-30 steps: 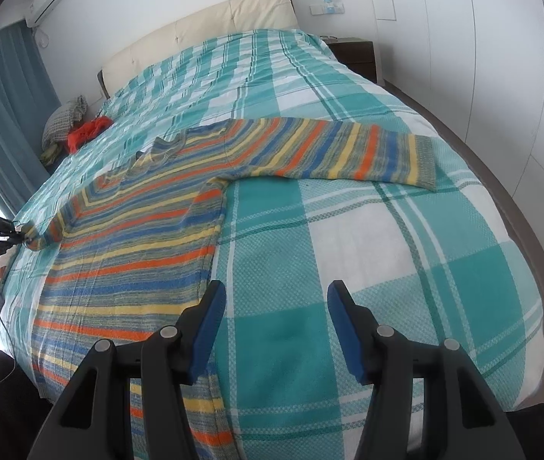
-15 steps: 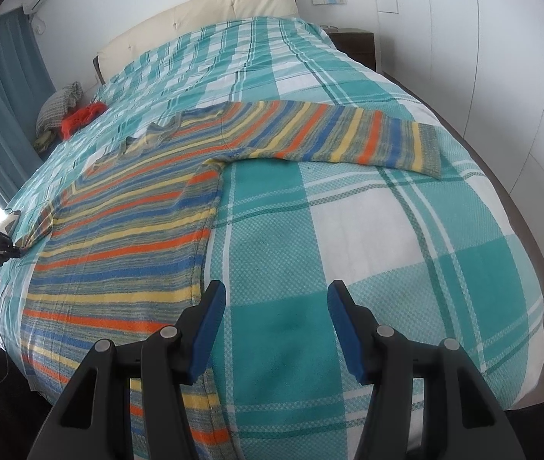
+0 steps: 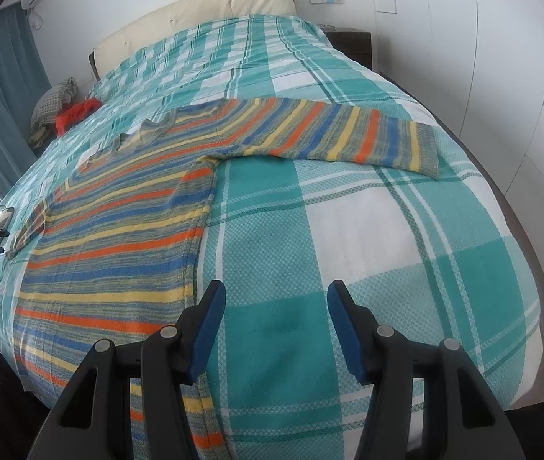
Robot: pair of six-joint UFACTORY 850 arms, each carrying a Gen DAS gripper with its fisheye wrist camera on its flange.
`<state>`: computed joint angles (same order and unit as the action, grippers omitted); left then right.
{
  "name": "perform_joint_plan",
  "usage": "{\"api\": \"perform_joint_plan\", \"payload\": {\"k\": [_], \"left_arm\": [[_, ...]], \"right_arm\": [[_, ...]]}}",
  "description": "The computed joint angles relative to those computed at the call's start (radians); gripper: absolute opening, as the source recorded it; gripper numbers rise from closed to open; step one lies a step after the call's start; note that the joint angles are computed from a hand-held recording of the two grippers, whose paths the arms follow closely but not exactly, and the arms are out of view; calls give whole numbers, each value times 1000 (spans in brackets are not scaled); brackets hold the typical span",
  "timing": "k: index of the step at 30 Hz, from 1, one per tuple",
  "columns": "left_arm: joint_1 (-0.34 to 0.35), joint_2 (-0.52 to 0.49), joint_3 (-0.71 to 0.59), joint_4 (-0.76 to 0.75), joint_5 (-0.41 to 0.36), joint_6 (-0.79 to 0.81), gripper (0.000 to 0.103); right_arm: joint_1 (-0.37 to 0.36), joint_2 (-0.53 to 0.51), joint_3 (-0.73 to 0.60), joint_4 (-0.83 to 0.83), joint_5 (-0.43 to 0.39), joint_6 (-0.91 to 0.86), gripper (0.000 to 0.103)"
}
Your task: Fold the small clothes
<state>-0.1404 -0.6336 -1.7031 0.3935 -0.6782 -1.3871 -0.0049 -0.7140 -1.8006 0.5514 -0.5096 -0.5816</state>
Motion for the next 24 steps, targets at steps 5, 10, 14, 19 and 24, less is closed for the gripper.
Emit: {"api": "perform_joint_plan", "payload": {"k": [5, 10, 14, 19, 24], "left_arm": [[-11, -80, -99, -13, -35, 124, 3], [-42, -99, -132, 193, -223, -36, 2], [-48, -131, -167, 167, -258, 4, 8], [-85, -69, -116, 231, -283, -112, 66], [-187, 77, 45, 381, -211, -236, 87]], "right_arm": [[16, -6, -4, -105, 9, 81, 55], [28, -7, -3, -149, 24, 95, 55], [31, -8, -4, -162, 19, 97, 55], [24, -3, 0, -133, 31, 86, 55], [16, 22, 31, -118, 100, 110, 65]]}}
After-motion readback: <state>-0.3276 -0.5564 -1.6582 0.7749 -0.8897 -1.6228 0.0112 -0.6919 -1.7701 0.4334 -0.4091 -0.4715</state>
